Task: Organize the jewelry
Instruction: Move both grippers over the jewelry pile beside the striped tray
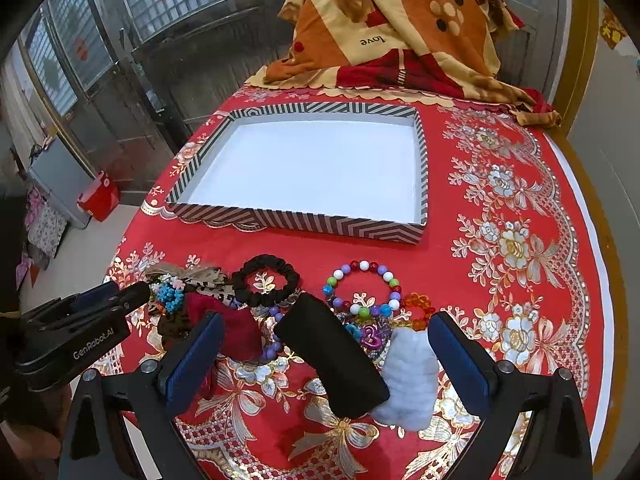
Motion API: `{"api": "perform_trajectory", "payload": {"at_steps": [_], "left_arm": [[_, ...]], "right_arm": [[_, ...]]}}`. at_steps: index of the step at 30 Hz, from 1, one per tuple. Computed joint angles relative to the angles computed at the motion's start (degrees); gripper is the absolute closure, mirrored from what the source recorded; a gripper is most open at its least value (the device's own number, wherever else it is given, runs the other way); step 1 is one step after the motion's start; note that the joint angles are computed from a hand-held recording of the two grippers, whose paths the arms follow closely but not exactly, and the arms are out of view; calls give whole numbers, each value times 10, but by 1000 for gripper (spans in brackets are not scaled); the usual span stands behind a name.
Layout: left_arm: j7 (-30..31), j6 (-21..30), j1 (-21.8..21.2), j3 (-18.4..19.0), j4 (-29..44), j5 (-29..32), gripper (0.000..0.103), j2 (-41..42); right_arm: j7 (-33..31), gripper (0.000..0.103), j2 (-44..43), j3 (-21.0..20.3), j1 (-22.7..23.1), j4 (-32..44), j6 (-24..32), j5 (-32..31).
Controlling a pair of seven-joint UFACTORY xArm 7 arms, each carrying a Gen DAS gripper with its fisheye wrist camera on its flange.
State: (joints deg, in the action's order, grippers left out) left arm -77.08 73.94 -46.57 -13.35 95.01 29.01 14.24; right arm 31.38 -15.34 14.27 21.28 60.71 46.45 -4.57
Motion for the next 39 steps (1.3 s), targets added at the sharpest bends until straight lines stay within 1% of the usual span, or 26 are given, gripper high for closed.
{"api": "perform_trajectory", "payload": {"at_steps": [15,22,39], "left_arm": [[-4,7,1,3,2,-3,61,3],[-8,-11,4,-1,-11,-8,61,-4],[-6,6,-14,2,23,8,61,11]], "right_arm": [[-8,2,11,-4,1,4,-3,3],[-13,2,10,-3,1,2,4,1],[-7,2,-6,-4,-6,-9,6,0]]}}
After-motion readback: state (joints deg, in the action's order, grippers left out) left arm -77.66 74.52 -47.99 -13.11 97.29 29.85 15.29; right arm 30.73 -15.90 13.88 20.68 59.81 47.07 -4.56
